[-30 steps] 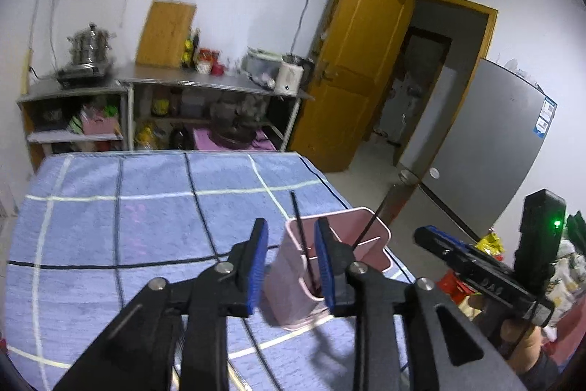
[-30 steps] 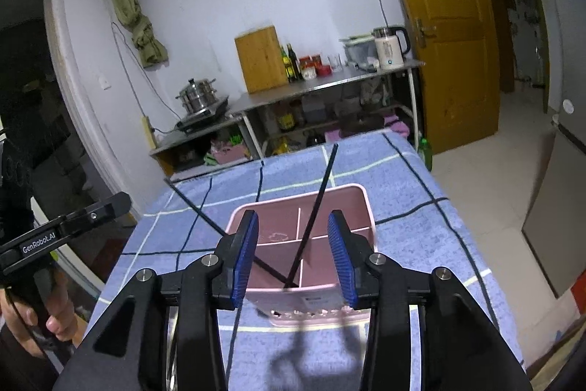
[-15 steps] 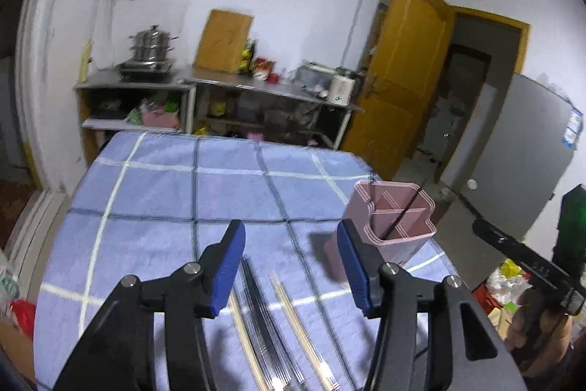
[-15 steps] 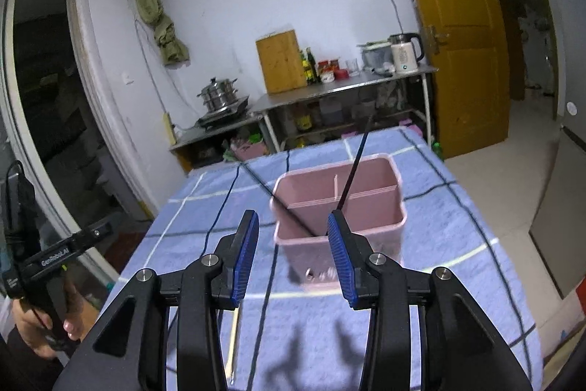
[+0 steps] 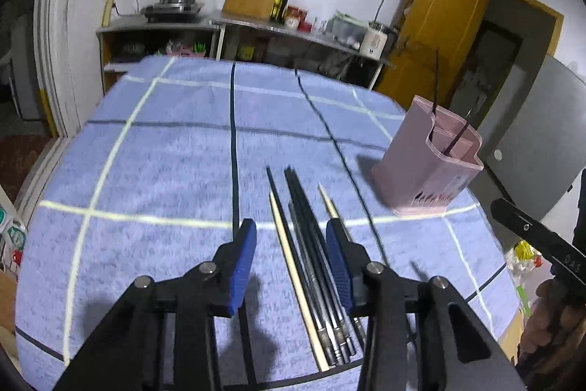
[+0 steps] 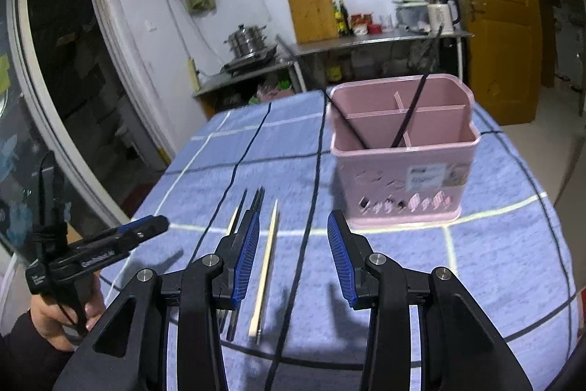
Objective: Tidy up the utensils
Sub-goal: 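Withdraw both tools from the basket back toward the remaining chopsticks, then position both tools' fingers around the light wooden chopsticks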
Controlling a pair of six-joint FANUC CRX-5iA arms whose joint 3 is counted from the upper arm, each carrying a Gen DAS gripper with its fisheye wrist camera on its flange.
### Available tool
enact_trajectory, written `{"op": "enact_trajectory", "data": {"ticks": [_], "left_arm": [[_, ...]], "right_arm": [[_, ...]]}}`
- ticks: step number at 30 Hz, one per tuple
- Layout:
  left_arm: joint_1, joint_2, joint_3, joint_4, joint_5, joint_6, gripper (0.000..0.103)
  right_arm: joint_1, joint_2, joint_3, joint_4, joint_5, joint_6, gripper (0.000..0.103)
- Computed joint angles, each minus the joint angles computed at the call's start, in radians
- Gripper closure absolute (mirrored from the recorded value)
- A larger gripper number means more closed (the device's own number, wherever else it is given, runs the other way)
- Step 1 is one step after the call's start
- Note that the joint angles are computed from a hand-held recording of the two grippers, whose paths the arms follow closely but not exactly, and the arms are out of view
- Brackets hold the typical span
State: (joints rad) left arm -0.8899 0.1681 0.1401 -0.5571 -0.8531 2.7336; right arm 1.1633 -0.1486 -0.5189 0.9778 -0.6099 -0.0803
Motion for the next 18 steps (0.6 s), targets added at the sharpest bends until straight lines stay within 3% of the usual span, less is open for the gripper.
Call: {"op": "enact_trajectory", "data": {"ticks": [10,18], "left_arm": [[0.048,0.080,0.013,0.094,0.016,-0.076,0.067],[0.071,0.132,0.038,0.135,0.012,-0.113,0.069]], "right_arm": [[-0.003,0.111,0.080,-0.183,0.029,0.174,0.084],[-0.029,0.202,0.155,-0.322,0.059,0.307,0.086]]}}
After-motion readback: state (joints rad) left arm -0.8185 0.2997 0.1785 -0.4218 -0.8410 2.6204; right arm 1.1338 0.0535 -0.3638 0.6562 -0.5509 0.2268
